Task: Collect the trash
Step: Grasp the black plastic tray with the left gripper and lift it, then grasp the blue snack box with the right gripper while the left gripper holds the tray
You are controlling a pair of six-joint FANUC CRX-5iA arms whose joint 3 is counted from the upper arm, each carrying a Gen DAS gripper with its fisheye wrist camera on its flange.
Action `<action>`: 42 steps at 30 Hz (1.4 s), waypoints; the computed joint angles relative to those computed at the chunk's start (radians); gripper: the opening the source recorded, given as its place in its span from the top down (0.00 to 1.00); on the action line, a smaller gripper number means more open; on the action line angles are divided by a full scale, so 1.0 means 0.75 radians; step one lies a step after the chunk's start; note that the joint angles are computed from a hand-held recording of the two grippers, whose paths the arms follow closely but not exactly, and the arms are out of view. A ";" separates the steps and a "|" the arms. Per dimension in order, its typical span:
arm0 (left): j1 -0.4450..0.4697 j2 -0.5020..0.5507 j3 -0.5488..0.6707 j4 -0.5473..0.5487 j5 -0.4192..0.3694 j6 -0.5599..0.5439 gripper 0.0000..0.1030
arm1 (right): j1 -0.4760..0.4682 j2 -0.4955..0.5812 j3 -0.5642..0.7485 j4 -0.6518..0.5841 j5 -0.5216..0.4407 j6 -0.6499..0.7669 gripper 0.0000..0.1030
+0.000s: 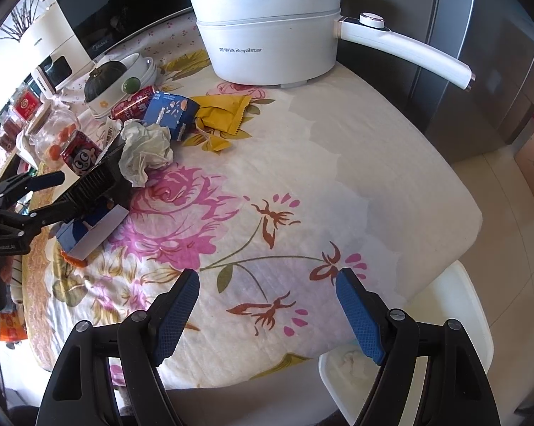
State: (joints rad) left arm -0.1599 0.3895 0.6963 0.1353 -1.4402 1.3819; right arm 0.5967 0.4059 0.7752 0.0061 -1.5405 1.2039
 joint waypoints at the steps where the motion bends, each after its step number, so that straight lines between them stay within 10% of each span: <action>1: -0.002 0.025 0.033 -0.004 -0.023 0.005 0.16 | -0.001 -0.001 -0.001 -0.001 0.000 0.000 0.22; 7: 0.013 0.205 0.255 0.016 -0.208 0.073 0.17 | -0.016 -0.014 -0.018 0.000 0.006 0.007 0.21; 13: 0.041 0.177 0.123 0.133 -0.126 0.169 0.33 | -0.033 -0.016 -0.017 -0.007 0.004 -0.009 0.21; 30: -0.023 -0.236 -0.258 -0.097 0.140 0.459 0.44 | 0.017 0.031 0.078 -0.066 -0.022 -0.049 0.21; 42: -0.020 -0.529 -0.493 -0.314 0.135 0.717 0.44 | 0.174 0.227 0.342 -0.160 -0.097 -0.106 0.20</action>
State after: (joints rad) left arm -0.1753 -0.0069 0.3263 -0.1005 -1.3393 1.9197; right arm 0.7271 0.5762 1.0314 -0.1139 -1.6129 1.1241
